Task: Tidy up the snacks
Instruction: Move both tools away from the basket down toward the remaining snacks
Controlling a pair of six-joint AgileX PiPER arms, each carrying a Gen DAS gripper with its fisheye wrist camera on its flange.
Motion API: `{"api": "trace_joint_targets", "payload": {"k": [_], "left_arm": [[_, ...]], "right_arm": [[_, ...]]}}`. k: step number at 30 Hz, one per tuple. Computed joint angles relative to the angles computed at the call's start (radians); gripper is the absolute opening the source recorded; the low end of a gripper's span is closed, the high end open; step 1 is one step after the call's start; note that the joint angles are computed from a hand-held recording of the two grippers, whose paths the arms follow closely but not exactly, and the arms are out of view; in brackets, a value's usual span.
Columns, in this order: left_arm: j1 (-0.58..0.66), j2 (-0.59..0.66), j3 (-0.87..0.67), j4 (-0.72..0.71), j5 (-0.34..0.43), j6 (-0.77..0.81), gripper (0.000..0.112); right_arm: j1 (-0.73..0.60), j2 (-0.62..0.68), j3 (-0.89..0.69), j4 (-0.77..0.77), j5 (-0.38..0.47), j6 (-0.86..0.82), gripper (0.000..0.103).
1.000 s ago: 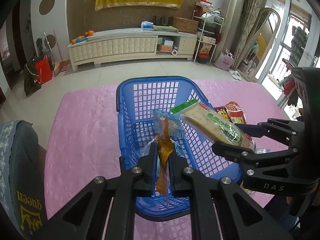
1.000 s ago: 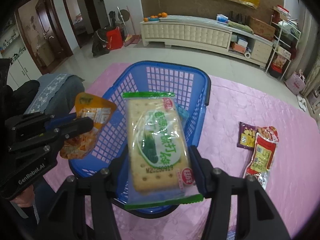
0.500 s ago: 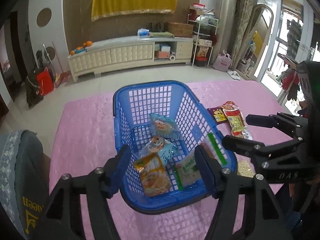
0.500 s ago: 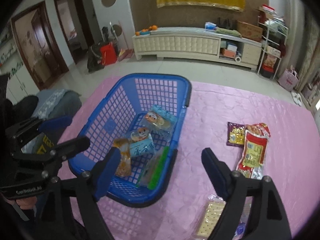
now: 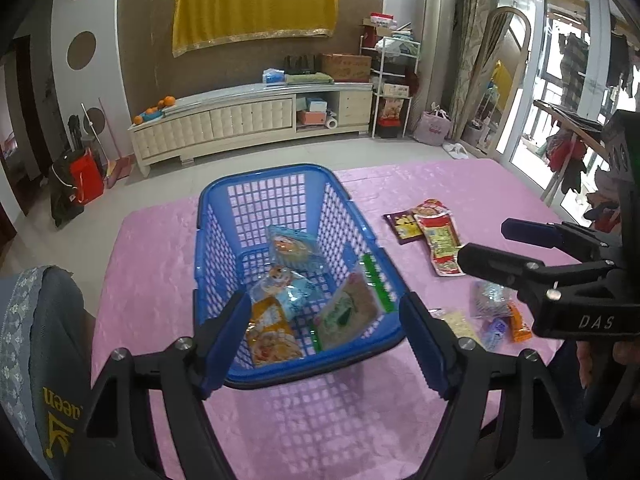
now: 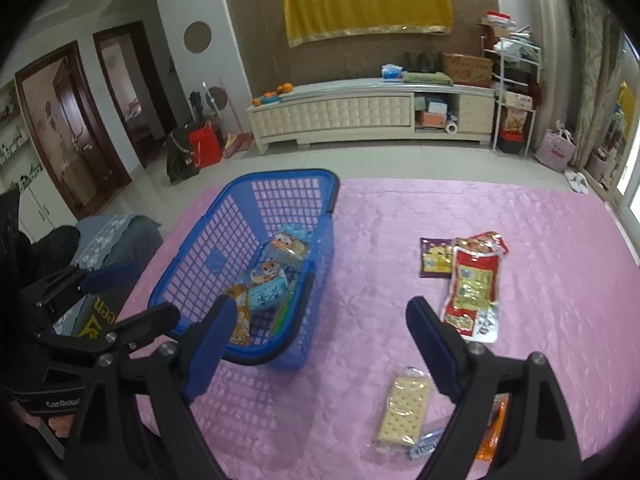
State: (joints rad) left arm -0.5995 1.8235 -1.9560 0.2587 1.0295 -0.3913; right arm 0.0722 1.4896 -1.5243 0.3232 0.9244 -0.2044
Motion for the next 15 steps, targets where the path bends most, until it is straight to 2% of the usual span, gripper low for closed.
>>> {"api": "trace_joint_targets", "payload": {"k": [3,8,15], "left_arm": [[-0.034,-0.001,0.003,0.021,-0.001,-0.017,0.075],[-0.074,0.024,-0.032,0.033,0.015,-0.019,0.075],[-0.133,0.076,-0.093,0.026,0.036,-0.033,0.075]], "right_arm": [[-0.042,-0.030,0.021,0.032,0.020,-0.030,0.089],[-0.081,-0.098,0.088,0.010,-0.009,-0.082,0.090],[-0.209,-0.147,0.154,0.058,0.006,-0.181,0.090]]}}
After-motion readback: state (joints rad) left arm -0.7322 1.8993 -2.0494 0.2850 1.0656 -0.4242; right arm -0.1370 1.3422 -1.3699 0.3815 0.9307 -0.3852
